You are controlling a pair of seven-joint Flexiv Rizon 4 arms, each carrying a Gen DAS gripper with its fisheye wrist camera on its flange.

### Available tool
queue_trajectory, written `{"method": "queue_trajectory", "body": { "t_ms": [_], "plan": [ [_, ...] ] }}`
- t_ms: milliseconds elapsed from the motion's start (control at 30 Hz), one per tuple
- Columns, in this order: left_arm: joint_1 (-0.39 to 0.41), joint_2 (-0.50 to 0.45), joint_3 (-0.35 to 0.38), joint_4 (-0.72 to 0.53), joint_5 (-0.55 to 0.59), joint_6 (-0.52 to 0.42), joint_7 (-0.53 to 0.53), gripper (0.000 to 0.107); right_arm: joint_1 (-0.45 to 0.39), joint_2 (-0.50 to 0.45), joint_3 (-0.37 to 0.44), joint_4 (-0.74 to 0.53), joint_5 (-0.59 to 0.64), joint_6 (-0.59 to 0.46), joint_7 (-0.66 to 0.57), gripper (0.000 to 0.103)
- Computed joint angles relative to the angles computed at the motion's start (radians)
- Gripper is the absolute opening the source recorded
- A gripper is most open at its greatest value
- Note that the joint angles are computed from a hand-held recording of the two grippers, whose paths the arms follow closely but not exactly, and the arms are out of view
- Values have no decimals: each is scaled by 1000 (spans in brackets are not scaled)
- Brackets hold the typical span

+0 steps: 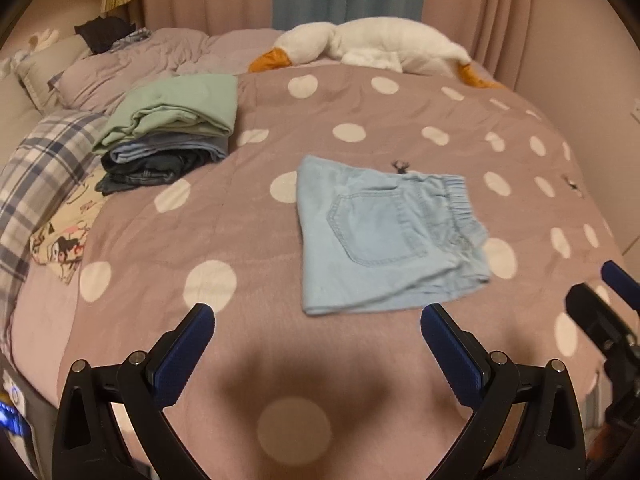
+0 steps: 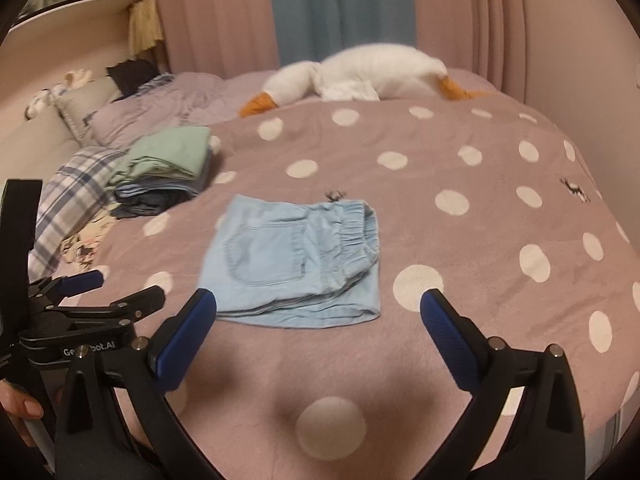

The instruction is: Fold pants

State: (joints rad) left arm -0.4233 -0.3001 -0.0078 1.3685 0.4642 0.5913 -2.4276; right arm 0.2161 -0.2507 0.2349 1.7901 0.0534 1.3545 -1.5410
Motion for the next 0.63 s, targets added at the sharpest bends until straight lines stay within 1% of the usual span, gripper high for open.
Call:
{"method": "queue_trajectory", "body": {
  "t_ms": [100,200,267,433,633],
  "plan": [
    [-13,16,-2,18,14,-3,-17,102,2,33,6,45,-4,25,-12,103],
    [-25,22,-6,20,36,-27,-29,102,7,48,7,68,-5,22,-21,103],
    [-26,25,-11,25,41,-30,-30,102,4,54,13,74,10,25,-40,103],
    [-32,34,-18,29,58,-43,-39,102,11,62,4,85,13,33,-30,103],
    [-30,41,-24,34,63,-35,-45,102,14,73,0,97,11,47,-19,103]
  ]
}}
